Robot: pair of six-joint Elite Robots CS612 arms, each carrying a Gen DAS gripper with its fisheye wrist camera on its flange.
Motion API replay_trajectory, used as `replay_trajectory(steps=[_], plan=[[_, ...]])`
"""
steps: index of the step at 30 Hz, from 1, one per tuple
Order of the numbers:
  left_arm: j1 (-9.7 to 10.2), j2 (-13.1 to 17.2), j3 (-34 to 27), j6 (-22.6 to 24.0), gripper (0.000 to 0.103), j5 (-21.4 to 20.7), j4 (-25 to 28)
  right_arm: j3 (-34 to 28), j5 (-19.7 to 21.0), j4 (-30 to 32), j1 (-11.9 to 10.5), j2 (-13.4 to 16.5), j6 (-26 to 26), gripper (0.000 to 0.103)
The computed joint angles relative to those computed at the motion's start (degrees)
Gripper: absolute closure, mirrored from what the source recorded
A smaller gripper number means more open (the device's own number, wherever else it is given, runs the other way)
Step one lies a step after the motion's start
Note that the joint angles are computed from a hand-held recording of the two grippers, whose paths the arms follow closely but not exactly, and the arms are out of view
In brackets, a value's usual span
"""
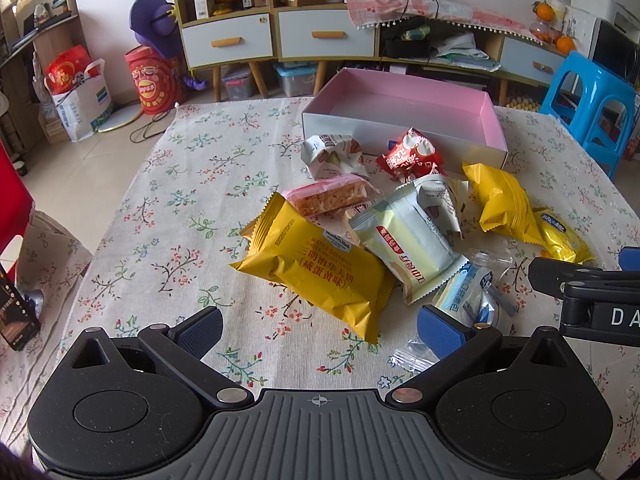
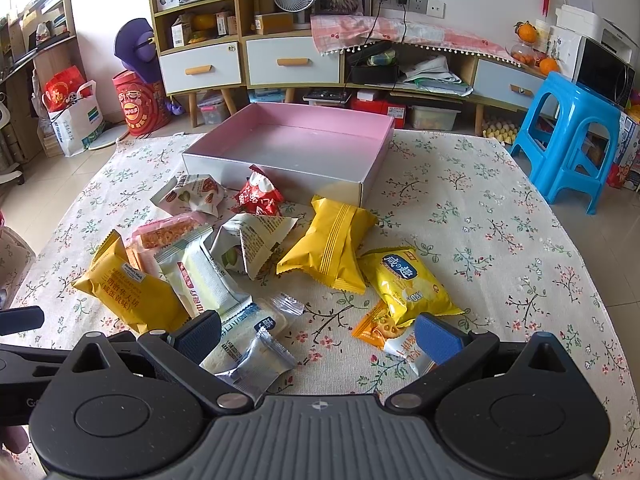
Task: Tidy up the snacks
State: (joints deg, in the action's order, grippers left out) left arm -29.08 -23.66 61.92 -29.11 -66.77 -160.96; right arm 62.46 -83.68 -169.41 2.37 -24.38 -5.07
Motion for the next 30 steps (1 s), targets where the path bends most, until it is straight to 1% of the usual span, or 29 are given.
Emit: replay_trajectory(steps=[13,19,22,24,27,28,30], plan=[[0.04,0.0,0.3,-0.3,0.000,0.3,0.1,0.1,-0.8,0.4,0.1,0.0,-0.5,0.008],[0.06,0.1,-0.1,0.3,0.000,0.6,0.4,0.0,-1.2,0.6,0.2,-0.1,-1.0,0.008],[0.09,0.2,-0.2,0.5,0.000,1.7,0.2,-0.3,-1.8,0.6,0.2,-0.1,-1.6,0.008],[0.04,0.4,-0.4,2.0,0.000,3.2,-1.1,-0.6,-2.0,-0.9,0.1,0.2,-2.8,0.008],[0.09,0.9,-1.0,6.5,0.000,5.3,-3.4,-1.9,-1.2,-0.5,-0.5,0.5,-3.1,0.008],[0.20,1.0,-1.1,7.7,0.000,5.4,-4.2,-2.5,-0.7,0.3,-0.7,0.6,-2.8,0.008],[0.63,1.1,-1.3,9.4,0.000,4.0,-5.4,-3.8,-0.2,2.4,-1.1,0.9,-2.1,0.008]])
